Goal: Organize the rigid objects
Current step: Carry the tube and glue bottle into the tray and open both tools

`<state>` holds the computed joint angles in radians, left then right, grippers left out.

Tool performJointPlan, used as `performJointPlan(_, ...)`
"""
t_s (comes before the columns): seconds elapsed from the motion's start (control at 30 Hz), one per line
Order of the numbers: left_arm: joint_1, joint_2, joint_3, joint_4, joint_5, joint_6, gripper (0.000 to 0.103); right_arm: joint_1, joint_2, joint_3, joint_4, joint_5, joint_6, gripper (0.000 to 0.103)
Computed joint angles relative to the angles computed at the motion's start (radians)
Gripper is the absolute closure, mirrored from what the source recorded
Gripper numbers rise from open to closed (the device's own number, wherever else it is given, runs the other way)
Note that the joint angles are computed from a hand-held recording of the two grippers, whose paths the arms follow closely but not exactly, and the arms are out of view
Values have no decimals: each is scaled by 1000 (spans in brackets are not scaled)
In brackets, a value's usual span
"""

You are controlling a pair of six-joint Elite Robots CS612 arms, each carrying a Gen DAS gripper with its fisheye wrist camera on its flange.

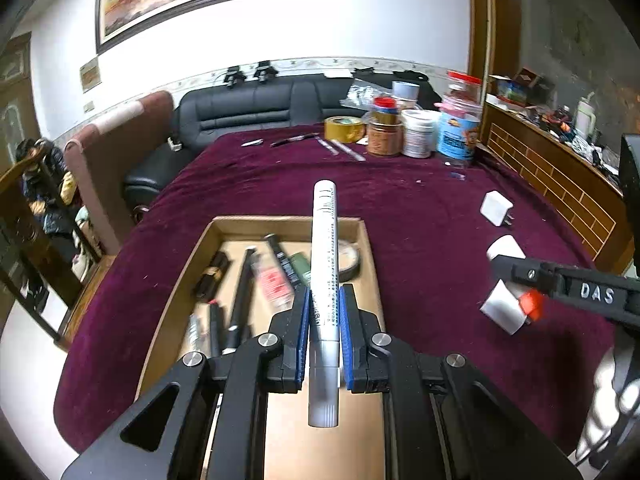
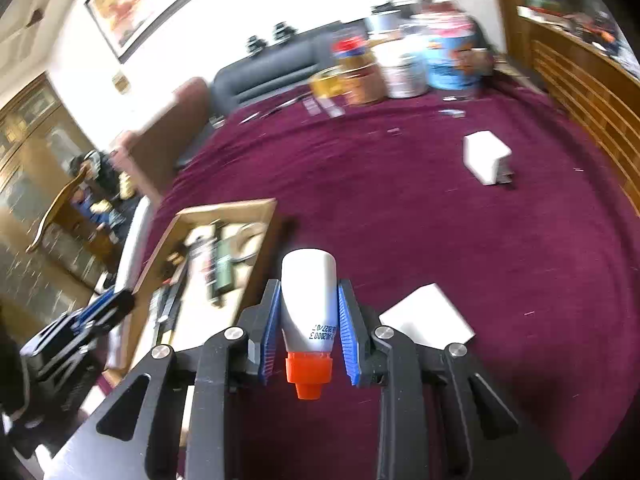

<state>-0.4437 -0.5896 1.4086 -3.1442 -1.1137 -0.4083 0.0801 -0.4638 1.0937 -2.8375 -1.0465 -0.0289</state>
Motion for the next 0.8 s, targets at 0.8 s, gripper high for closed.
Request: performJointPlan(0.8,47,-2,103,-19,-76,-101,91,98,-3,25,172,0,-188,78)
